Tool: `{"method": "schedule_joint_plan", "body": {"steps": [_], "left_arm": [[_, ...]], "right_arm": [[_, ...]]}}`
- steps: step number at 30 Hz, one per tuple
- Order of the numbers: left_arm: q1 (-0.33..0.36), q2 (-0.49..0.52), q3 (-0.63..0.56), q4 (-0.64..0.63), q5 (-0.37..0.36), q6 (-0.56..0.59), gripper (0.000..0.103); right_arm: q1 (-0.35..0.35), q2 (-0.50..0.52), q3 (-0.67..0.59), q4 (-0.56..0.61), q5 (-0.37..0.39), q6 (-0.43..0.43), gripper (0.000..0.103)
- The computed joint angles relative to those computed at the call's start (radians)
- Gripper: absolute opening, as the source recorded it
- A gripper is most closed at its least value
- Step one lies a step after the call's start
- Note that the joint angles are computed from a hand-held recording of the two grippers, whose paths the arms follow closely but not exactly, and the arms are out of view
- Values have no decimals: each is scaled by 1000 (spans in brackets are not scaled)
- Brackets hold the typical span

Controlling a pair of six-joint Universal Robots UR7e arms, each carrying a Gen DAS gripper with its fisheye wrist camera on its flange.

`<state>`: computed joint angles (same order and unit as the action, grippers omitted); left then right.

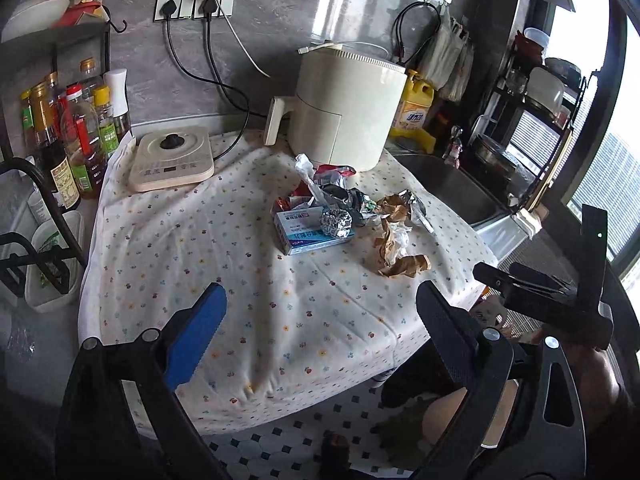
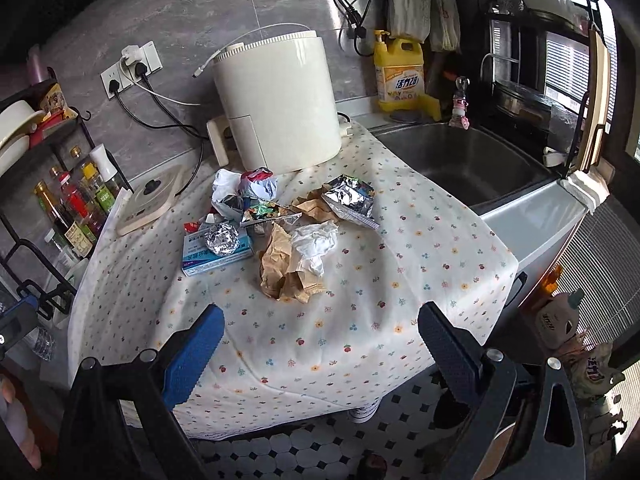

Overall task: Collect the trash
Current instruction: 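Grasp the brown paper bag with the right tool while the left tool approaches the foil ball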

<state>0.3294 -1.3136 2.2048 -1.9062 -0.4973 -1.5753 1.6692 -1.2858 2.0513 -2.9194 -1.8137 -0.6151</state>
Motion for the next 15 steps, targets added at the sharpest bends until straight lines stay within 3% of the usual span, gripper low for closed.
{"method": "schedule_joint_plan", "body": {"steps": [3,10,12,15], "left_arm": [[25,18,-22,41,-3,-57,91],[67,87,-83,143,9,-210,90],[78,105,-97,153,12,-242,90],[88,129,-113,163,17,-278,90]], "right_arm": [[-14,58,-67,98,13,-14,74],[-50,169,-208,262,75,-76,64],[-55,206,-267,377,86,-90,43],[-58,242,-321,506,101,-122,19]]}}
